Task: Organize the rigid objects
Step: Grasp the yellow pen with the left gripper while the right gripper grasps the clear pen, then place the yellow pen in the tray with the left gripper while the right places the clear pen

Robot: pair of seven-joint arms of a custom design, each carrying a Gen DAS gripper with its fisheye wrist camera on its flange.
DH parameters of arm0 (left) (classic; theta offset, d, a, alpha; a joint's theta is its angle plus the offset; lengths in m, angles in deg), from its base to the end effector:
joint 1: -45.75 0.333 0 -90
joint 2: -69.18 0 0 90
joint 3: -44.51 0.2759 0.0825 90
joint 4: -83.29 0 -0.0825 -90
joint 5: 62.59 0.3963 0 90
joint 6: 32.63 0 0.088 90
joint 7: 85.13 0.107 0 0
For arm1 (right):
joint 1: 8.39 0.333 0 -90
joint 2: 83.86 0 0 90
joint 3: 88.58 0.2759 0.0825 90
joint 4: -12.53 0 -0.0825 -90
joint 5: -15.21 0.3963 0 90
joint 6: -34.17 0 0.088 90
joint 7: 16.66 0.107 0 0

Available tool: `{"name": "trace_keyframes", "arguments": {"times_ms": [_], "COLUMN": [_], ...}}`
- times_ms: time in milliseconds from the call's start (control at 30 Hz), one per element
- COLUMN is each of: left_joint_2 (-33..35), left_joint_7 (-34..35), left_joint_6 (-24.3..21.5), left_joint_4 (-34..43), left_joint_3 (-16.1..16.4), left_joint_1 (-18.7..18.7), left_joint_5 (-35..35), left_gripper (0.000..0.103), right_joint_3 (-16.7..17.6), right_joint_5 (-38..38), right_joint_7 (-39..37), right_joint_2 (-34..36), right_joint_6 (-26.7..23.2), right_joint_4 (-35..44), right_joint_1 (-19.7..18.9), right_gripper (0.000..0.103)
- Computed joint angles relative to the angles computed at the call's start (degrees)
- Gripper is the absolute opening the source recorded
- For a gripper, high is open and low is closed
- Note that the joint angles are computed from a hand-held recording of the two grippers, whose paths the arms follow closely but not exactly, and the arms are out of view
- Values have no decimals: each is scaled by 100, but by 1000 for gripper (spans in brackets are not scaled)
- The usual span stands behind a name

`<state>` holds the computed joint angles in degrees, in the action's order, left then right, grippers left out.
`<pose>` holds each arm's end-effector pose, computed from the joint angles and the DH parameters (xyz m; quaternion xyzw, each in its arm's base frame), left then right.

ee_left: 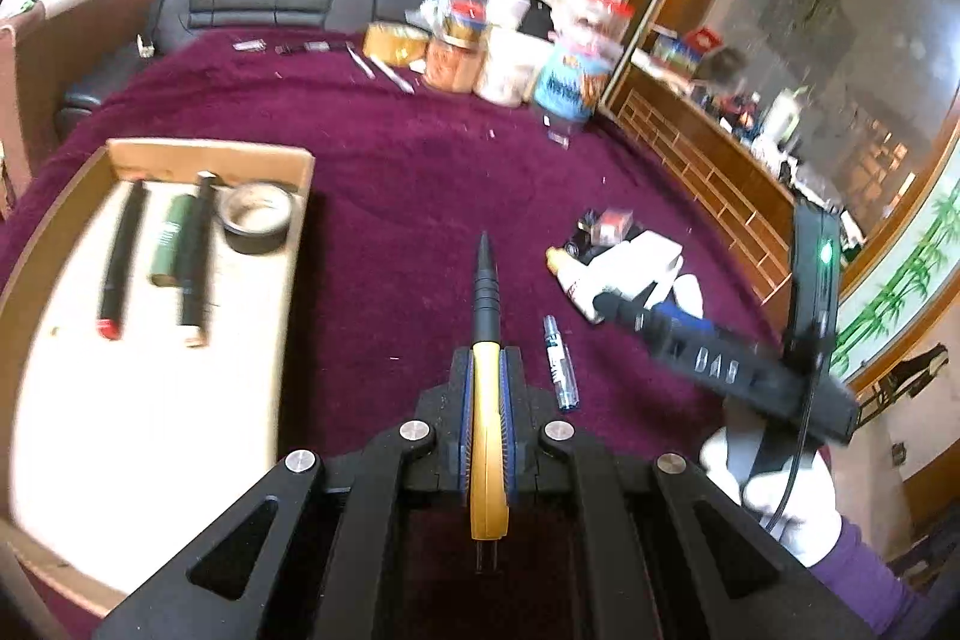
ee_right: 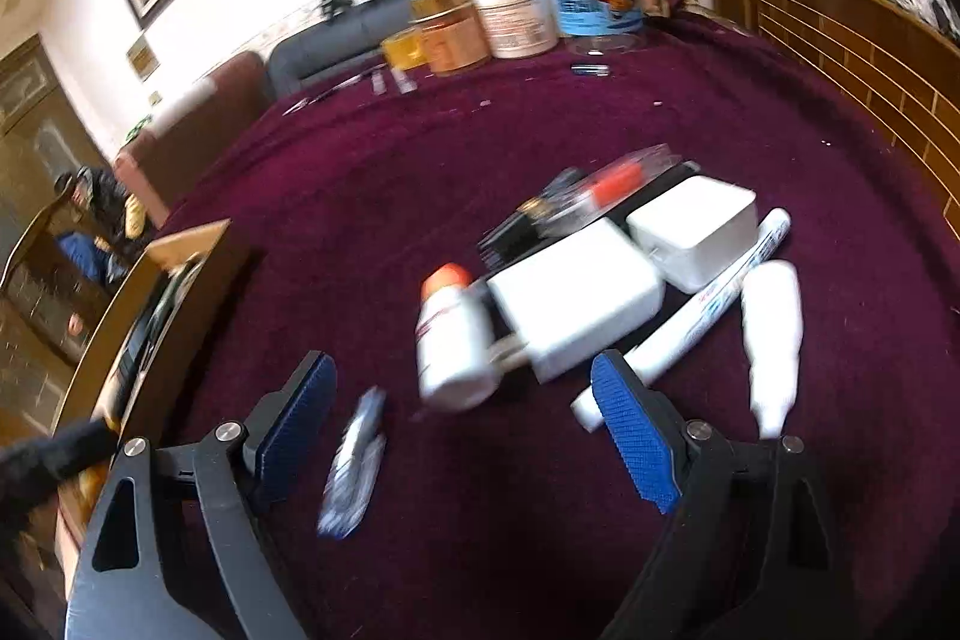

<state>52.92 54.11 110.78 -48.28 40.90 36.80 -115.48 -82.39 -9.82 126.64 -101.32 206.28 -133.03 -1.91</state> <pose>0.5109 -0.1093 0.4705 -0.4855 0.7764 -0.3993 0.0457 0.4736 0.1383 0.4183 -0.5516 0.7414 -0.1960 0.3280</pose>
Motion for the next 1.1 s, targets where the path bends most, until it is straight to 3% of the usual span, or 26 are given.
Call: {"name": "trace_keyframes", "arguments": {"times_ms": [67,133,233,300,333,400,533,700,933,1033,1100], "left_joint_2": [-50,-9,50,46,60,76,339,1144,2830,3303,3592], "left_joint_7": [117,139,10,-35,-17,4,-200,-661,-2065,-2661,-2900], "left_joint_6": [-17,45,-135,-142,-146,-108,46,325,-308,-383,-555], "left_joint_4": [-48,-51,-8,-15,-2,36,339,1129,2894,3380,3730], "left_joint_3": [91,128,236,281,305,344,354,246,70,1,-62], "left_joint_1": [38,89,237,353,397,497,764,1086,1465,1477,1513], "left_joint_5": [-97,-147,-199,-219,-241,-261,74,855,1880,2450,2662], "left_gripper": [5,5,5,5,5,5,5,6,5,5,6], "right_joint_3": [258,503,207,104,53,-16,-330,-713,-785,-538,-352], "right_joint_5": [-287,-770,-349,-186,-148,-125,915,2663,4941,5414,5285], "right_joint_7": [31,183,-304,-526,-556,-586,-1228,-2539,-4525,-4894,-4838], "right_joint_2": [64,221,550,777,797,831,717,627,1337,1878,2342], "right_joint_6": [-502,-1103,-1539,-1910,-1921,-1909,-1428,-811,-1076,-1393,-1583], "right_joint_4": [238,593,923,1171,1186,1181,936,887,2093,2847,3450], "right_joint_1": [-42,-68,394,568,614,669,868,1301,1828,1737,1659], "right_gripper": [86,71,48,37,25,14,13,13,13,13,13]}}
